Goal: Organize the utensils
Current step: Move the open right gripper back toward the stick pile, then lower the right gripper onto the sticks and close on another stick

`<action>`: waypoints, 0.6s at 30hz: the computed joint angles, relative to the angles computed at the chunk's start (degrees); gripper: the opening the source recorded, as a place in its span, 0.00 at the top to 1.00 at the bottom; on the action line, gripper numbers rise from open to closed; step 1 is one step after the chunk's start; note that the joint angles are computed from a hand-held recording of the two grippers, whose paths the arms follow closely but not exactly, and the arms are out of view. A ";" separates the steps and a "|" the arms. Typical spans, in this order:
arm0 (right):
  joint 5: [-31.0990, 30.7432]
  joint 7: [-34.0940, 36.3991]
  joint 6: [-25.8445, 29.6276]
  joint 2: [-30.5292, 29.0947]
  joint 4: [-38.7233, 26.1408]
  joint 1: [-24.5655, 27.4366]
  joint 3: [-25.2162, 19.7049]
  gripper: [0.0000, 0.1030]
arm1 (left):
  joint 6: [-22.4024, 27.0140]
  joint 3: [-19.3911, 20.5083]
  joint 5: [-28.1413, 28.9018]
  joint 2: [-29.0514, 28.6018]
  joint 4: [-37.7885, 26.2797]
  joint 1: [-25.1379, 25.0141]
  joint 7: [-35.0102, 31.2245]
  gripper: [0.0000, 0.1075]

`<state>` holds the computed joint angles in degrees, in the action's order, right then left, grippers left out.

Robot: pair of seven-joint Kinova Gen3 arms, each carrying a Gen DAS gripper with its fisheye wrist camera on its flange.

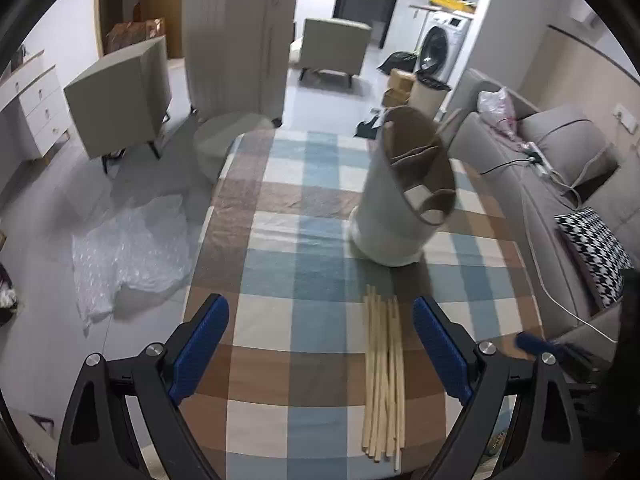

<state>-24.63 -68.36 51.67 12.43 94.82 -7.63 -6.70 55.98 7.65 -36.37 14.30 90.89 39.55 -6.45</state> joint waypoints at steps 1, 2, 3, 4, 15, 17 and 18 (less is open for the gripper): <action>1.11 -0.99 2.29 2.31 -2.21 -0.66 0.07 0.37 | -0.47 0.98 0.04 -0.16 0.36 -1.36 0.31 0.16; 2.01 -1.83 4.11 4.51 -4.16 -1.26 -0.02 0.38 | -1.15 0.91 0.49 -0.37 0.72 -1.91 0.32 0.16; 2.67 -2.21 4.99 6.12 -5.49 -1.66 -0.17 0.39 | -0.90 -0.23 1.31 -0.32 0.63 -1.47 0.08 0.16; 3.64 -2.87 5.54 7.75 -6.88 -2.26 -0.23 0.40 | -0.76 -0.44 1.96 -0.30 0.67 -1.79 -0.16 0.16; 15.46 -13.35 11.12 19.50 -20.42 -10.44 0.86 0.60 | -3.19 -0.16 4.67 -0.74 3.69 -4.96 -4.61 0.16; 16.65 -14.83 11.99 21.03 -21.39 -10.98 0.92 0.69 | -4.35 -0.33 5.85 -1.02 4.34 -5.57 -5.10 0.16; 16.24 -14.83 12.81 21.85 -22.05 -10.46 0.50 0.73 | -4.89 -0.36 6.79 -1.14 4.62 -6.03 -5.44 0.16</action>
